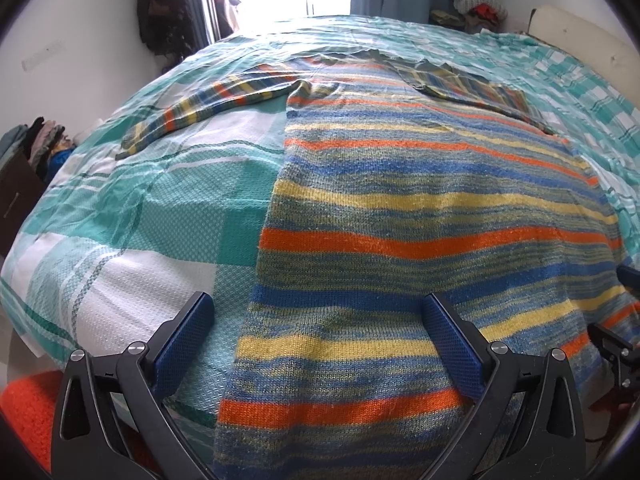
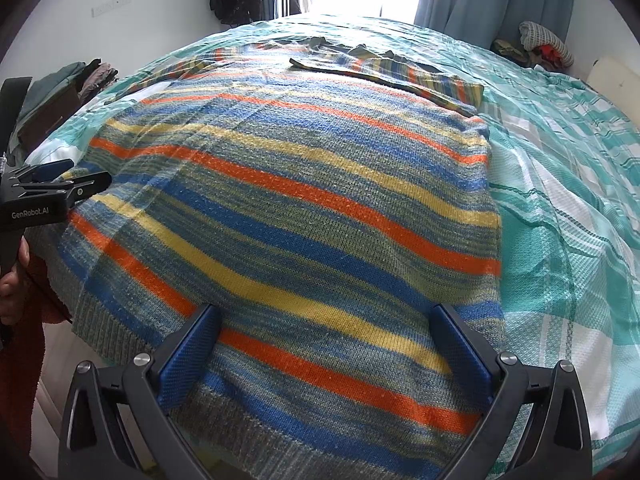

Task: Fold small clothes
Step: 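Move the left gripper to the sweater's other side edge, then grasp the other side edge with the left gripper, fold it inward, open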

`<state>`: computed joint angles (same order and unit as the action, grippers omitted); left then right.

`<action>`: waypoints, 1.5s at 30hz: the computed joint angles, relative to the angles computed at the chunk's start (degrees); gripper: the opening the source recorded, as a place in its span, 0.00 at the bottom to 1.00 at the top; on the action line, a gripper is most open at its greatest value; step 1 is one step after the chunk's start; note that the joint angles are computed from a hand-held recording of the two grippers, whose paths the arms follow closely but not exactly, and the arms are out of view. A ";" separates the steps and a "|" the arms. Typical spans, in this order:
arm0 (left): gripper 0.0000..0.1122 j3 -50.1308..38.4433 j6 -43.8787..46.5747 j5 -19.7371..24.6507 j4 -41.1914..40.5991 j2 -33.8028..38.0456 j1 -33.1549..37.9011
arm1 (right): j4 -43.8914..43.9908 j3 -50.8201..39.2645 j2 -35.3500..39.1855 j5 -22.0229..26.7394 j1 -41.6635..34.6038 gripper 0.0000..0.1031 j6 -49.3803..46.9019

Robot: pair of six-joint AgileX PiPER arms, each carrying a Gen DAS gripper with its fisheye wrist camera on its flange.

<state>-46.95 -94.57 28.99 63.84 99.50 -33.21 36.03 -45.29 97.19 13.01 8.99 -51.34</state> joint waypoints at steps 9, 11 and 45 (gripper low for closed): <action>0.91 -1.24 25.90 -5.13 -23.07 -9.77 7.79 | -0.70 -0.28 0.01 0.38 -0.33 1.00 0.55; 0.91 -2.32 37.36 -7.57 -32.87 -13.00 13.98 | -2.61 -0.54 -0.02 0.66 -0.31 1.00 2.60; 0.01 -87.81 64.76 18.61 -49.49 31.55 19.86 | -18.88 -3.00 1.23 2.30 1.50 1.00 20.61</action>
